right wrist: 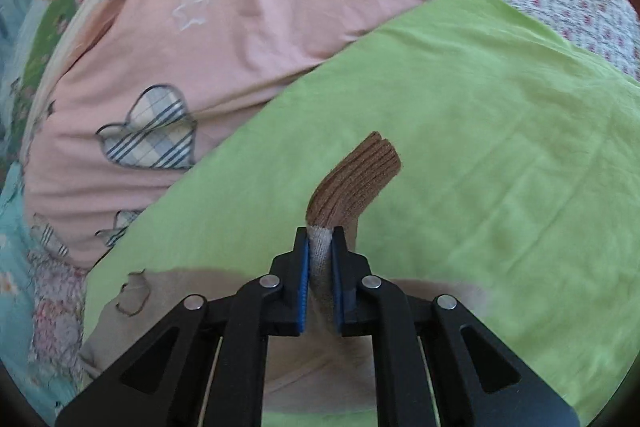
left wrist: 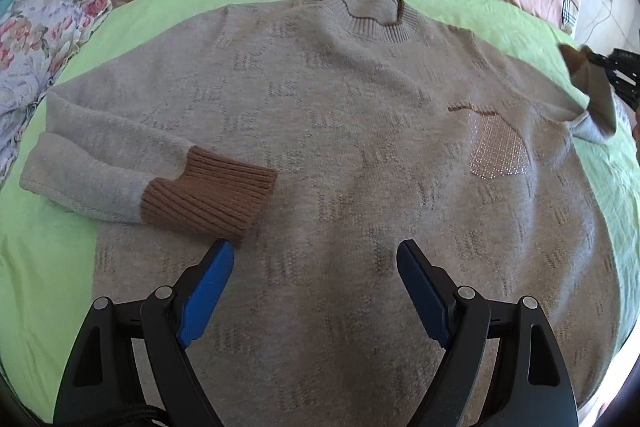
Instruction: Fold small clothes
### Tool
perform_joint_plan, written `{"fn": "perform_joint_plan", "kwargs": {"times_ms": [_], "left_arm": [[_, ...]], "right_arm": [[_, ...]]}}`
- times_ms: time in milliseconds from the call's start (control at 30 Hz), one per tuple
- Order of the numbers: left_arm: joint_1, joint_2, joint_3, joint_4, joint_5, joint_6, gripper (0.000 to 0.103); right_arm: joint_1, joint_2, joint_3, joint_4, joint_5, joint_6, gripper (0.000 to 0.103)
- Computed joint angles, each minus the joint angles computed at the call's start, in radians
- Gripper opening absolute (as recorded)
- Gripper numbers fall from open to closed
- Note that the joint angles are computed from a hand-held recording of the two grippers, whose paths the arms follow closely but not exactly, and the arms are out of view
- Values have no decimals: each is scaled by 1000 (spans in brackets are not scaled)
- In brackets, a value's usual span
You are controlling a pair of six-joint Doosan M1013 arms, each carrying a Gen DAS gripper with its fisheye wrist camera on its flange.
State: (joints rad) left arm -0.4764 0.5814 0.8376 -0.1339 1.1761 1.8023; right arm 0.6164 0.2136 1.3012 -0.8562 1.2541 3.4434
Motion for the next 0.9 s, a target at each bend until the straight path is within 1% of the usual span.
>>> {"fn": "perform_joint_plan", "kwargs": {"times_ms": [100, 200, 333, 400, 467, 567, 667, 767, 833, 900], "left_arm": [[19, -4, -1, -32, -1, -1, 84], [45, -7, -2, -78, 5, -6, 84], [78, 1, -17, -145, 22, -19, 84], [91, 4, -22, -171, 24, -20, 84], [103, 10, -32, -208, 32, -23, 84], [122, 26, -56, -260, 49, -30, 84], [138, 56, -101, -307, 77, -47, 84], [142, 93, -160, -334, 108, -68, 84], [142, 119, -205, -351, 125, -73, 84], [138, 159, -275, -370, 151, -80, 86]], "right_arm": [[-8, 87, -103, 39, -155, -117, 11], [-15, 188, -226, 115, -272, -247, 11], [-29, 314, -388, 249, -379, -414, 11], [-38, 376, -472, 332, -412, -492, 11], [-44, 437, -556, 410, -427, -567, 11], [-49, 510, -655, 510, -419, -657, 11], [-51, 551, -711, 576, -390, -705, 11], [-57, 555, -701, 636, -404, -716, 18], [-59, 540, -669, 655, -444, -717, 46], [-53, 524, -645, 617, -469, -698, 56]]}}
